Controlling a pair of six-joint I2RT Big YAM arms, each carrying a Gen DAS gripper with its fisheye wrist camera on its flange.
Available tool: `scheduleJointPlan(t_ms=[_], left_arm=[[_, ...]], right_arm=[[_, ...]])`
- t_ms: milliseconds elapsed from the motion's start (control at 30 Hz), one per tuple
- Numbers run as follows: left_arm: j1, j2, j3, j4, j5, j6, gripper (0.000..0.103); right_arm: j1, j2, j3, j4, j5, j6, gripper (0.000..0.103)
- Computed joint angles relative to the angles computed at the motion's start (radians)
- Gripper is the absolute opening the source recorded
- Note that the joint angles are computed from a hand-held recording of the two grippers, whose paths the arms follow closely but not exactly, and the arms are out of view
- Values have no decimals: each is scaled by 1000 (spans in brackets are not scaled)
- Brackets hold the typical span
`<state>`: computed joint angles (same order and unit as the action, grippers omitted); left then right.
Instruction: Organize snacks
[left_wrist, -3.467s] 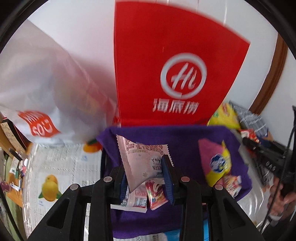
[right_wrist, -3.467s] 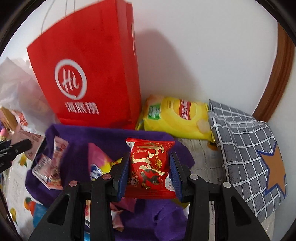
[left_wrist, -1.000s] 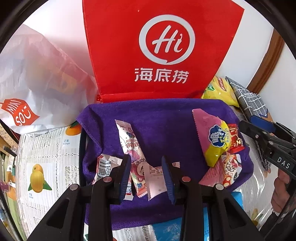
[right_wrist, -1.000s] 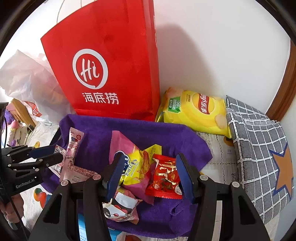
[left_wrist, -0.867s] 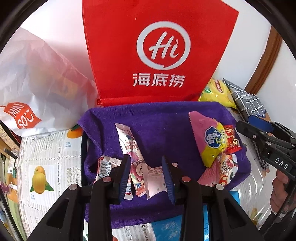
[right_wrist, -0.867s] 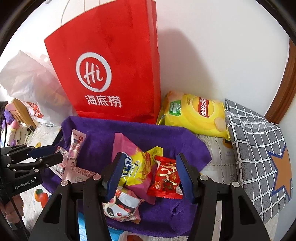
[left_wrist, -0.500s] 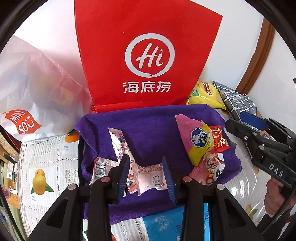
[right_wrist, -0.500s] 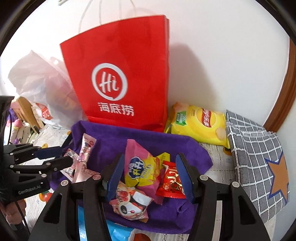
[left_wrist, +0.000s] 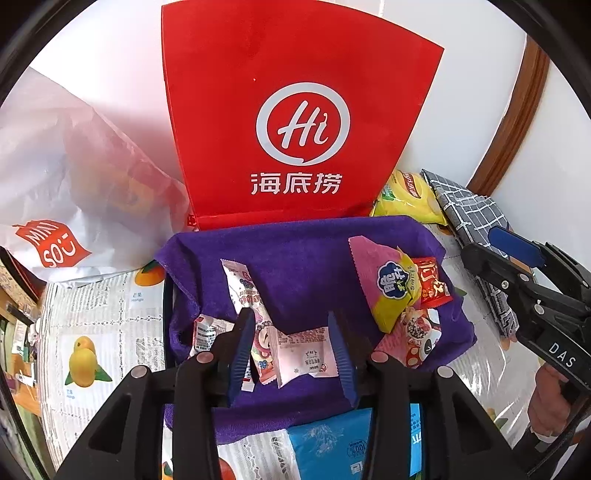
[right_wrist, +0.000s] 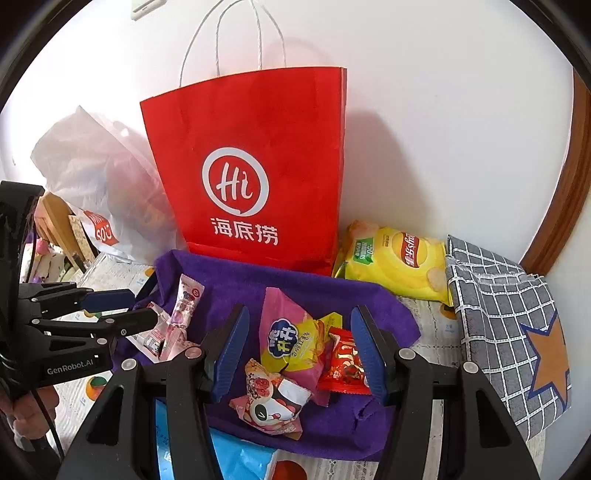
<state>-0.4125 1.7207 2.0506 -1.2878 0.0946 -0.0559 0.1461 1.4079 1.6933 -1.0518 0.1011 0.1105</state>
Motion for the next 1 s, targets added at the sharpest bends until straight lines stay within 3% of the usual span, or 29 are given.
scheduleJointPlan(t_ms=[467,833,1000], left_arm=[[9,-32,3,7,32,1,42],[-10,-85,-10,14,60,7,44],[-15,-161,-88,40,64,14,46]], right_arm=[[26,-53,-35,-47,44,31,57],[70,-185,-120,-137,140,77,57],[101,-252,-164,-171,162,104,57]])
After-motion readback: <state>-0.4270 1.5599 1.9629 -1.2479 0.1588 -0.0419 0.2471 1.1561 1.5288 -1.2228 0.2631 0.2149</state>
